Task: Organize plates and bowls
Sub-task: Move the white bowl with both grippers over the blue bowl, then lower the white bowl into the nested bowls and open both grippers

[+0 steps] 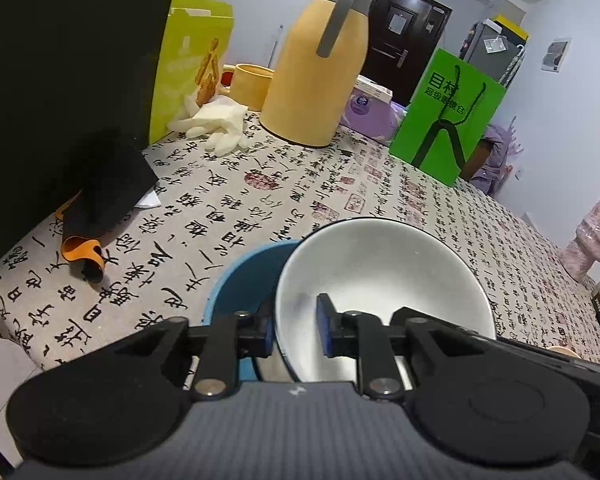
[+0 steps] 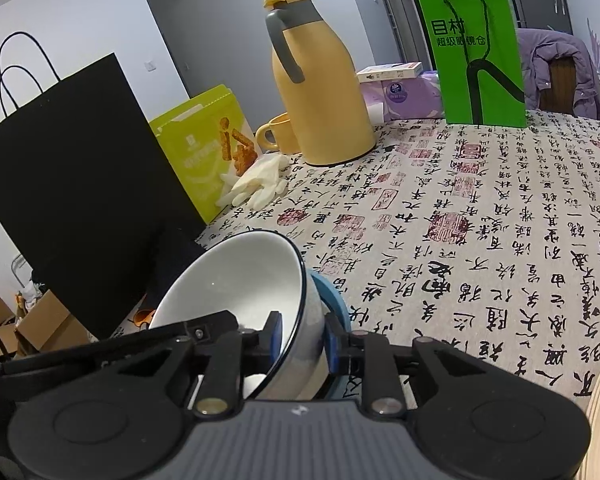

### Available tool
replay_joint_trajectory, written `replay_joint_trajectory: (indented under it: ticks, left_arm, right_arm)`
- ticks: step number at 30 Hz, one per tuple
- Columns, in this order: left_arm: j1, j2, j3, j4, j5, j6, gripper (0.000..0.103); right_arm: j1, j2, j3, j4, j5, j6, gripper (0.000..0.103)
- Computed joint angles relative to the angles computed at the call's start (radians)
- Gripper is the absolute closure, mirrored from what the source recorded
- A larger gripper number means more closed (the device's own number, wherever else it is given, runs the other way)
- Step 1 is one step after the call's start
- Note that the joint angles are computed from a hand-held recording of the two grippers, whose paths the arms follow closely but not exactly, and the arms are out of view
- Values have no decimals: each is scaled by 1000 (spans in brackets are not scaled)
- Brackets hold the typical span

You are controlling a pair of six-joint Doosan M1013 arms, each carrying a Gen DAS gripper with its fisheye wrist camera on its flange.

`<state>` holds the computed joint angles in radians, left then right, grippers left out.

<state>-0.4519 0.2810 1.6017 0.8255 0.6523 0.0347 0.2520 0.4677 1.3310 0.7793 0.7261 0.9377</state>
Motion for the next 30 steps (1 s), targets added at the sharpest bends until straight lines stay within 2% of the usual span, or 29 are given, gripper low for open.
replay_joint_trajectory:
  ticks: [12, 18, 20, 26, 30]
  left_arm:
    - [2, -15, 18, 15, -29, -22, 89]
    - [0, -13, 13, 40, 7, -37, 91]
    - [0, -8, 7, 35, 28, -27, 92]
    - [6, -10, 7, 10, 14, 7, 90]
    - [6, -18, 12, 16, 17, -7, 88]
  right_arm:
    - [-22, 12, -23, 48, 81, 59, 78]
    - [-27, 5, -16, 70, 54, 43, 79]
    - [-23, 5, -16, 58, 43, 39, 83]
    - [-17, 4, -13, 27, 11, 41, 94]
    - [-21, 3, -11, 43, 13, 21, 94]
